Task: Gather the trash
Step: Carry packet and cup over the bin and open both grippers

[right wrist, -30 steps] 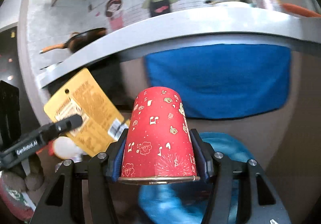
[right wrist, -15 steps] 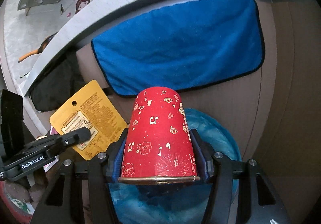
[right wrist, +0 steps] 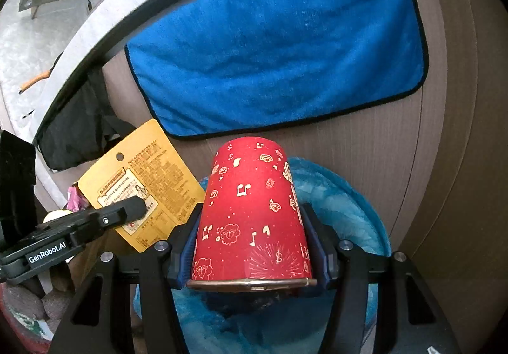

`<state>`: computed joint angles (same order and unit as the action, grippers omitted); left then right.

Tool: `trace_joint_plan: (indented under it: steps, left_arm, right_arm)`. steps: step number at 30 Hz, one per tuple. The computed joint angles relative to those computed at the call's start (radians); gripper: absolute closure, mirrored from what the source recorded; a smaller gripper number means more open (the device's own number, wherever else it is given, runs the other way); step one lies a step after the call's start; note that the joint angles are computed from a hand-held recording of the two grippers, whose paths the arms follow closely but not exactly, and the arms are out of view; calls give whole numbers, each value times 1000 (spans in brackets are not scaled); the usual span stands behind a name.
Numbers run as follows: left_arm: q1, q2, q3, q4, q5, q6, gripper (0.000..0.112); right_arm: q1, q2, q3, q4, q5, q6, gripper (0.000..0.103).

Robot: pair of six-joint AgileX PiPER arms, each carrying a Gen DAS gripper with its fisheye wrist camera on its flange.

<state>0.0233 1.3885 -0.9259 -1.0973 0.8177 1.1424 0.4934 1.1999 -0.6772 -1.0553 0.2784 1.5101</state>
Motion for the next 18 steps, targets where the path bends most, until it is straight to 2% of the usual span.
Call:
trace_joint_plan:
  steps: [3,5,7,8,14,18]
  left_arm:
    - [7,32,-17,0,44,-5,107]
    - [26,50,-23,-27,86,7,96]
    - [51,50,-15,-66,98,30,70]
    - [64,48,-11,-82,104,43,67]
    - [153,27,-33,-72,156,27,63]
    - [249,-9,-33,-36,178,32,62]
  right_arm:
    - [14,10,-6,-26,13,34,44]
    - [34,10,-6,-54,52,62,43]
    - [59,14,-10,-73,103,85,42]
    - [64,19,-15,-73,113,88,42]
    - [96,6,-19,-39,166,79,40]
    - [157,-11,-34,-52,235,106,40]
